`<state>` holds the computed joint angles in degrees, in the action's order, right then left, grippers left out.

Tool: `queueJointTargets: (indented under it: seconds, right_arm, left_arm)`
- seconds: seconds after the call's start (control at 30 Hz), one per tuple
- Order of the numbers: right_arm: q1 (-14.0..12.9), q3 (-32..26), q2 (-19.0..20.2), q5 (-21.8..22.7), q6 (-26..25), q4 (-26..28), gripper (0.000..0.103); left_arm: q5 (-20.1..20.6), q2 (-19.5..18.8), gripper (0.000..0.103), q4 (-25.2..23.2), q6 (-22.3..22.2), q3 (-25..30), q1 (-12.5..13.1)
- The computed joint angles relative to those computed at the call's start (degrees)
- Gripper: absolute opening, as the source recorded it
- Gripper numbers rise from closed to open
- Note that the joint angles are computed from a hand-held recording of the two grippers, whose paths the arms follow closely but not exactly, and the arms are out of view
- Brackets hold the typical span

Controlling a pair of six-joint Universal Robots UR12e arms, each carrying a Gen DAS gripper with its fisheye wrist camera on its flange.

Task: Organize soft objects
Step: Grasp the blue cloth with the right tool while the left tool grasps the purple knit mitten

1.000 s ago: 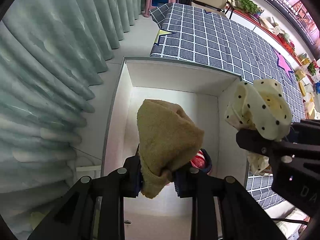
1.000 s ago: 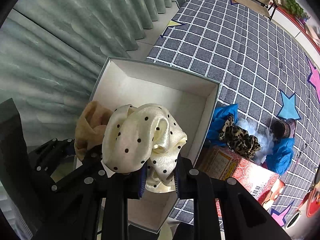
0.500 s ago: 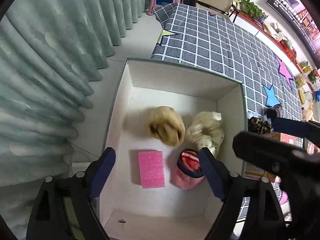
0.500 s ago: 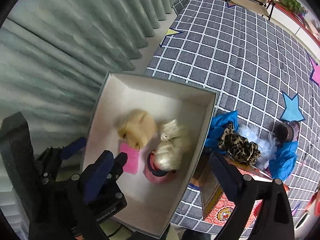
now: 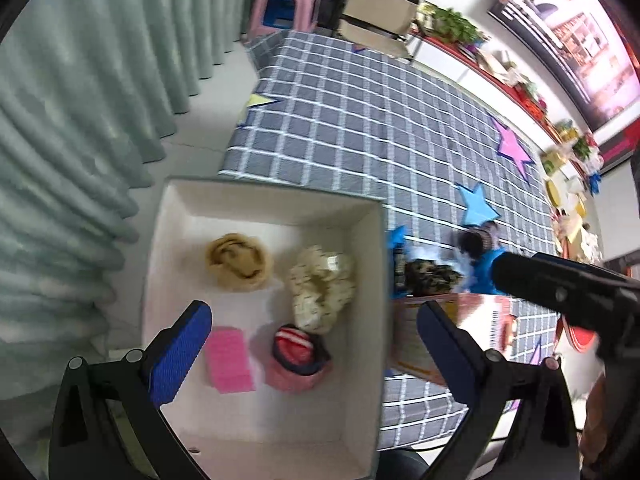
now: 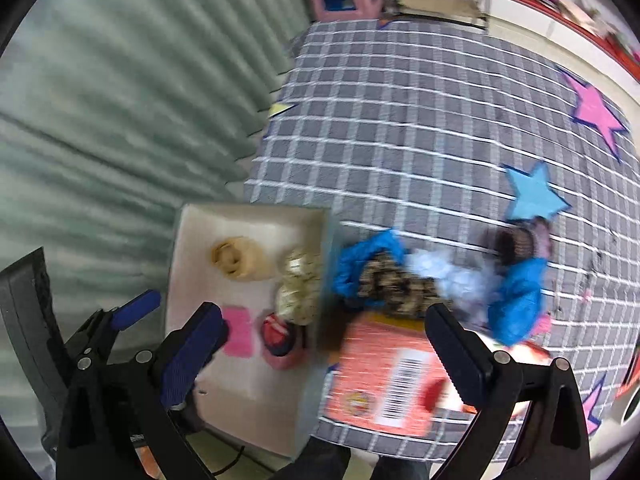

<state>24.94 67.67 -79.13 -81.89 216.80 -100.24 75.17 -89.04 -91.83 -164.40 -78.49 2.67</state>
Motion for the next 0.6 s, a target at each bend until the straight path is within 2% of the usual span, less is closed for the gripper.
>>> queueJointTargets:
  seconds: [0.2, 0.33, 0.43, 0.6]
  right_arm:
    - [-4.3, 8.6, -6.1, -2.3, 6.6, 0.5, 0.102]
    - [-7.6, 14.3, -9.2, -0.5, 11.2, 1.7, 0.102]
    - [-9.5, 17.4, -10.4, 1.8, 12.4, 1.4, 0.102]
    - [-10.3, 19.0, -9.7, 3.3, 9.1, 0.3, 0.102]
  left_arm:
    - [0.5, -1.1, 0.103, -2.6, 1.6, 1.9, -3.0]
    - [2.1, -1.8, 0.103, -4.3, 1.9, 3.1, -4.9]
    - [3.0, -2.3, 0.103, -5.2, 1.8, 4.0, -6.1]
    - [5.6, -3.9, 0.103, -6.0, 0.6, 6.3, -8.8]
